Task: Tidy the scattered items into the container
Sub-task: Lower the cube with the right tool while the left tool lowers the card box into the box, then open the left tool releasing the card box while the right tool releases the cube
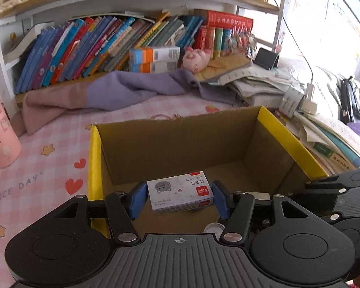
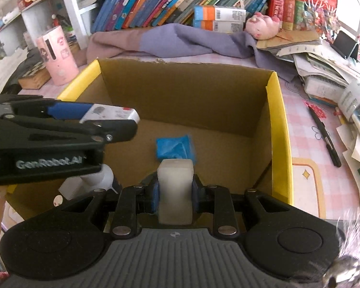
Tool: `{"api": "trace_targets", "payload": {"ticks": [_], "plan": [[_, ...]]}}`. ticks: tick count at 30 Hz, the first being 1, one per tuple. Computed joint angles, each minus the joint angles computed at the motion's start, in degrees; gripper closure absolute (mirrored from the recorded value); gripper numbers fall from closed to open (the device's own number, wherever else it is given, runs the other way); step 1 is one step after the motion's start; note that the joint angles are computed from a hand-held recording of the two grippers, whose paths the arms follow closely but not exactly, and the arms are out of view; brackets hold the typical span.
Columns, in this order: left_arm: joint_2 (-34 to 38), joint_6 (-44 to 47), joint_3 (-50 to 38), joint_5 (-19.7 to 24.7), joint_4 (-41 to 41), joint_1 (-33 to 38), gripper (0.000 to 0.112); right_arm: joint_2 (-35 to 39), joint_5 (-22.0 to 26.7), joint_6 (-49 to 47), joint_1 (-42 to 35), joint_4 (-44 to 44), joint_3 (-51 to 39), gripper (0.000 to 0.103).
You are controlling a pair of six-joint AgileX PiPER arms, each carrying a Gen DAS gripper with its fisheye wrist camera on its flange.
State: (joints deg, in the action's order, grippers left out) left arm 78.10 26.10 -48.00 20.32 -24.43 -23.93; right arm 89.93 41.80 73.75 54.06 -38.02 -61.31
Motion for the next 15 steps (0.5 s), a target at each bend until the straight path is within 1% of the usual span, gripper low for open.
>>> {"api": "trace_targets", "payload": {"ticks": [6,9,13,15], "plan": [[0.0,-3.6,0.0,-0.5,3.6,-1.1,0.054,-0.1,0.1,-1.5,0.3,0.4,0.0,0.079],[-0.2,-3.1,0.0,-0.3,3.8,-1.6,0.053,-0.1,0.1,-1.7,0.4,0.3,0.1,0.078],[-1.6,-5.2,1.2,-1.6,6.2,-2.5,0.051,-0.2,0.4,-0.6,0.7,-0.5,0.2,0.077],[-3.1,-5.3,2.2,-2.4,5.7,-2.5,0.046,-0.3,0.7,1.2,1.3,-2.2,0.4,0.064]]}}
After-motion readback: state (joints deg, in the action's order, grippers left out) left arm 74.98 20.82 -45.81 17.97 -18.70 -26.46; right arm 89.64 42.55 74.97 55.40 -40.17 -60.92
